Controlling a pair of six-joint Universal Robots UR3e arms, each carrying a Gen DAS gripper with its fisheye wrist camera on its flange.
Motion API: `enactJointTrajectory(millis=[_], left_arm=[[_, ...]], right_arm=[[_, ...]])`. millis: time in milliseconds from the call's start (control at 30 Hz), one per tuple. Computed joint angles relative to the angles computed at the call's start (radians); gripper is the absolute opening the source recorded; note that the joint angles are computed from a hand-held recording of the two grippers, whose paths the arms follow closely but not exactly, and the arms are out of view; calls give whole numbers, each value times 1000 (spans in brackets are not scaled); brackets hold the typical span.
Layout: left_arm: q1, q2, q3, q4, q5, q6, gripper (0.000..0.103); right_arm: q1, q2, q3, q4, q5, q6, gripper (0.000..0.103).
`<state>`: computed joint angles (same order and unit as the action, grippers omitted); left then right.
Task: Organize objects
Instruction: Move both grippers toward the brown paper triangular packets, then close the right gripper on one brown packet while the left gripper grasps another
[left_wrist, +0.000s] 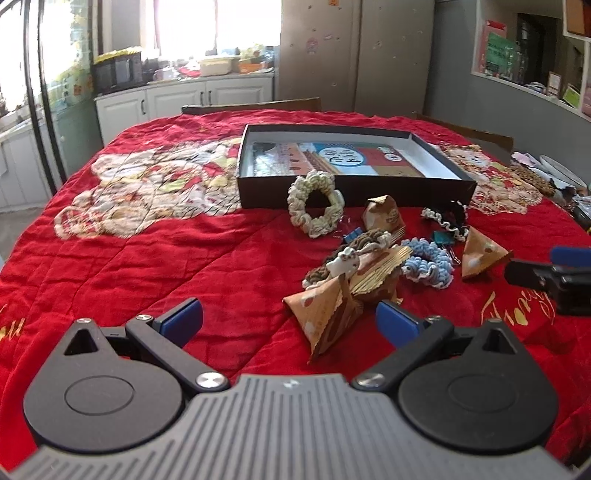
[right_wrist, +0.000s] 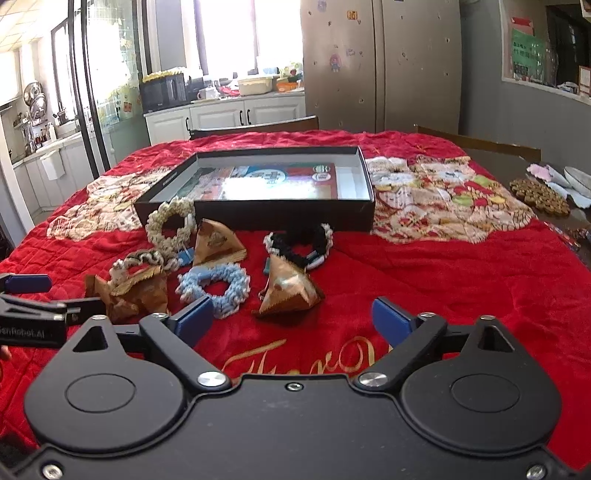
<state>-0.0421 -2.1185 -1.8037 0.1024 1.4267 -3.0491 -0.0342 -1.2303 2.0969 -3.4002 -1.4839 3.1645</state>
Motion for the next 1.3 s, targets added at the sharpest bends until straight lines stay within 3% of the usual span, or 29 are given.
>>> enactJointTrajectory(millis=[400,467,533,800,833,1300], left_arm=[[27,-60,84,-99,-85,29,78],[34,-65,95,-116,-104,37,63],[35,-71,99,-117,-112,42,55],[49,-71,95,-108,-136,34,48],[52,-68,91,-106,-142,35,37],[84,23,33,-84,-205,59,34]], right_arm=[[-22,159,-183,72,49,-9,64],[-25,178,-200,81,59,-9,60],[-29,194,-214,92,73,-10,54],[-58,214,-211,88,136,-13,38],[-60,213,-210,89,140,-14,36],[-79,132,-148,38,168,-46,33]])
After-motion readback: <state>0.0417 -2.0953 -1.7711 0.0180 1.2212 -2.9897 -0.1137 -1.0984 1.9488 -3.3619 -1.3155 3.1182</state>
